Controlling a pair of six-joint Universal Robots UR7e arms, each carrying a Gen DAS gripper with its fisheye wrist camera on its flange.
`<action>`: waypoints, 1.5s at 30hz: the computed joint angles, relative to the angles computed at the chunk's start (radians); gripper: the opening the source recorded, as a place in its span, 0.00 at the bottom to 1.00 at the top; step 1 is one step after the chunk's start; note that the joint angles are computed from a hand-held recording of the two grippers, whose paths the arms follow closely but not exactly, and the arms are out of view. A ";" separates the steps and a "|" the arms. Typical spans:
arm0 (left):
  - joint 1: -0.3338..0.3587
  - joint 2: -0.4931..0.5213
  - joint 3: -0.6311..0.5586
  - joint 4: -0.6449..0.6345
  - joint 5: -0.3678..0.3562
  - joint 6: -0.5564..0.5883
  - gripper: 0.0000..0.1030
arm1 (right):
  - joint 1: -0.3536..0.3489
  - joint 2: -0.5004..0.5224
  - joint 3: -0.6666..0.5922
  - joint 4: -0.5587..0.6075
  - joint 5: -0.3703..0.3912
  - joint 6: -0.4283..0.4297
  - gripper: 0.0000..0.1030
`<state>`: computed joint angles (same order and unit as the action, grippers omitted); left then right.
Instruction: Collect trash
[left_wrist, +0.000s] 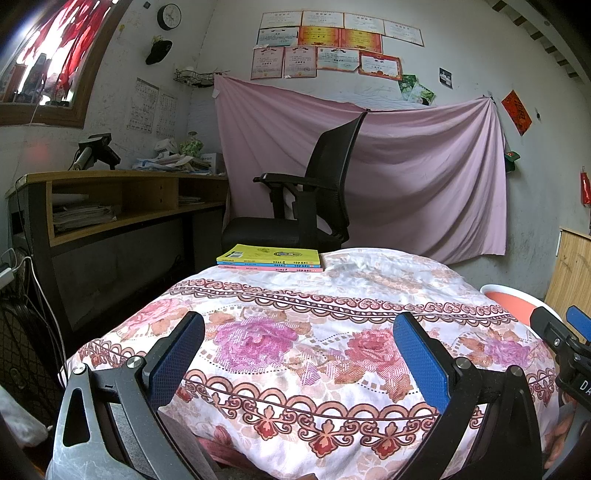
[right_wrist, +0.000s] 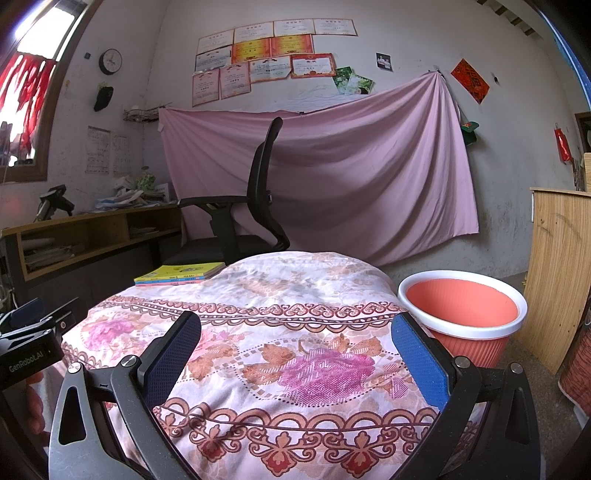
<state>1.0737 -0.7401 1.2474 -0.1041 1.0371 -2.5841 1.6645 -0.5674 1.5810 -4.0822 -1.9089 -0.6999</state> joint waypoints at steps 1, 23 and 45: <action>0.000 0.000 0.001 -0.001 0.000 0.000 0.97 | 0.000 0.000 0.000 0.000 0.000 0.000 1.00; -0.001 0.000 0.005 -0.007 -0.001 0.002 0.97 | 0.002 0.001 -0.001 0.001 -0.003 0.002 1.00; -0.002 -0.001 0.012 -0.015 -0.002 0.001 0.97 | 0.003 0.001 -0.003 0.001 -0.005 0.003 1.00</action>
<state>1.0718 -0.7408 1.2593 -0.1193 1.0353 -2.5829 1.6680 -0.5664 1.5783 -4.0808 -1.9136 -0.6969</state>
